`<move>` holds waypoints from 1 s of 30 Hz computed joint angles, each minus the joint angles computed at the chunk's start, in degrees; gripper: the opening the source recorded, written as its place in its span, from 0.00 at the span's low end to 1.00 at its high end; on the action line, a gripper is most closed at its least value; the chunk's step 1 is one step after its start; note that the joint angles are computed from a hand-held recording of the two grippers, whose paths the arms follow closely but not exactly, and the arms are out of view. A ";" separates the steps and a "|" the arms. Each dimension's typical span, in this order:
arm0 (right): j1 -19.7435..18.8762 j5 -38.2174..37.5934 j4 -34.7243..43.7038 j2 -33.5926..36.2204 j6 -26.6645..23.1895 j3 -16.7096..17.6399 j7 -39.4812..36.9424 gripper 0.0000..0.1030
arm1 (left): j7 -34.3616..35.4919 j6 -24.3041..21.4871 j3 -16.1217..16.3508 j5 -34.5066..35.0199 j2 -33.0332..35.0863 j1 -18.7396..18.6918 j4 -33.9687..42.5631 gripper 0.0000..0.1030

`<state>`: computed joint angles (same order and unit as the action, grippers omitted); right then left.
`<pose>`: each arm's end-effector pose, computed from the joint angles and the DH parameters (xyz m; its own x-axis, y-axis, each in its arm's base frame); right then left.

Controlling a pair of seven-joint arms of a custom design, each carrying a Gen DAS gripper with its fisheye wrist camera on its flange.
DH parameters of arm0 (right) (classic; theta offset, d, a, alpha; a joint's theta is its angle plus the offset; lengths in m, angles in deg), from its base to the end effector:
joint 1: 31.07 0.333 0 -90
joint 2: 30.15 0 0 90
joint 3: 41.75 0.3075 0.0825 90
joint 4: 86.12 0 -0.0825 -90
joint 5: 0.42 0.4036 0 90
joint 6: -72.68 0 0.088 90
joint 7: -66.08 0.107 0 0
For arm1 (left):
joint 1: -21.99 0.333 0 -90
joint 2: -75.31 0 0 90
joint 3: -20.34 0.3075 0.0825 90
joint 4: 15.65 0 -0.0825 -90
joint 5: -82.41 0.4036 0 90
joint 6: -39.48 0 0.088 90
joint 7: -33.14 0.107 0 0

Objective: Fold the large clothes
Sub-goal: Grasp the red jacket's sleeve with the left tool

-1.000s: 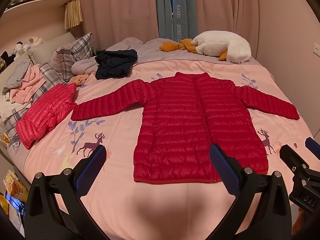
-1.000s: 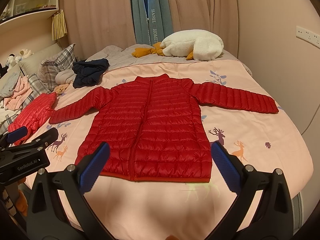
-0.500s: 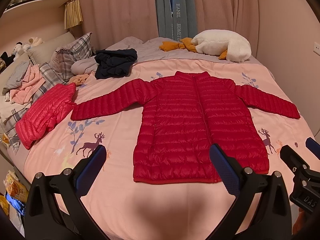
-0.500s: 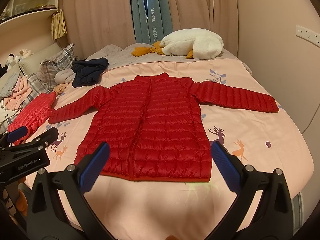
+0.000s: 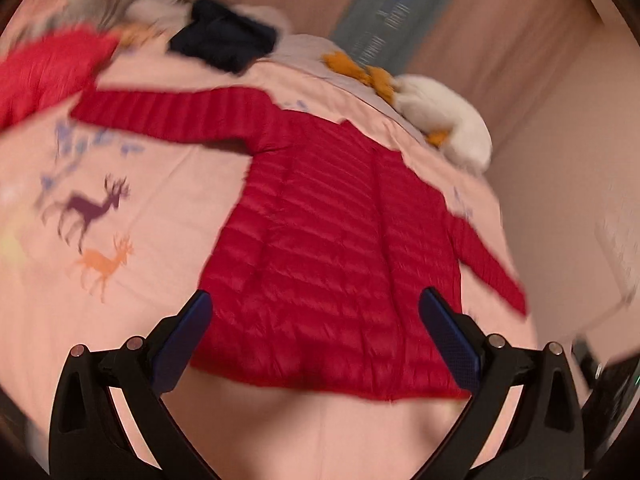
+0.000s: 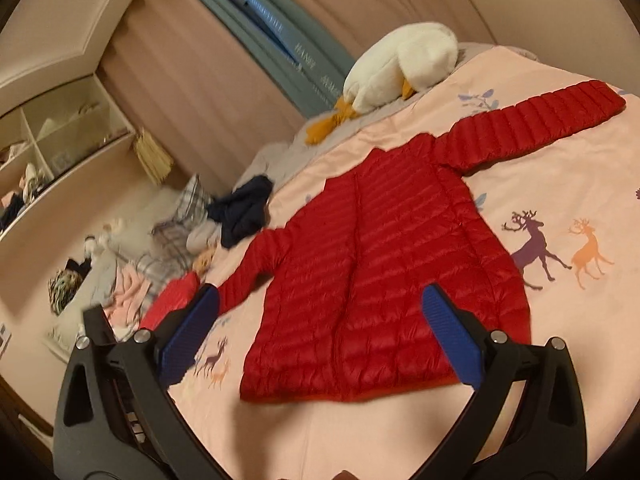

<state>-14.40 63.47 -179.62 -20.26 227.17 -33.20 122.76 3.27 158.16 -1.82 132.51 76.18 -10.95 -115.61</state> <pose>0.6309 0.2551 0.5921 0.4363 -0.6769 -0.5928 -0.6813 0.1819 -0.7090 0.3878 -0.4840 0.5882 0.4995 -0.7106 0.4955 -0.4184 -0.6987 -0.5803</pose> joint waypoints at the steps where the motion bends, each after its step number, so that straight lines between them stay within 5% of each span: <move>1: 0.48 -2.06 0.36 0.66 0.97 -0.24 0.96 0.98 | -2.09 2.46 0.77 -0.19 -1.82 0.79 -3.18 0.99; 7: -1.47 -3.58 4.78 5.29 -4.91 0.69 -1.40 0.98 | -11.05 20.15 4.13 -2.42 -13.14 8.54 -22.17 0.99; 15: -0.26 -11.01 10.30 10.85 -5.50 0.84 0.22 0.98 | -25.07 34.86 5.12 1.63 -25.82 21.44 -39.75 0.99; 19: -0.23 -13.79 14.27 14.58 -6.90 0.88 3.84 0.98 | -33.83 42.97 3.36 7.91 -28.63 30.17 -44.24 0.99; 22: -0.13 -15.86 16.24 16.49 -6.91 0.95 5.91 0.98 | -48.59 49.96 -1.15 19.47 -29.71 40.18 -45.26 0.99; 26: 0.11 -18.54 18.82 18.98 -6.50 0.88 8.31 0.98 | -57.36 51.07 -1.17 30.00 -29.14 43.88 -43.75 0.99; 30: 0.19 -20.48 21.58 21.35 -6.75 1.00 10.74 0.98 | -59.24 50.26 1.55 34.00 -26.74 43.30 -41.83 0.99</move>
<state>-14.21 42.99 -158.04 1.09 220.42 -32.20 133.50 -55.97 208.42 -0.27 166.51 49.44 32.35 -157.44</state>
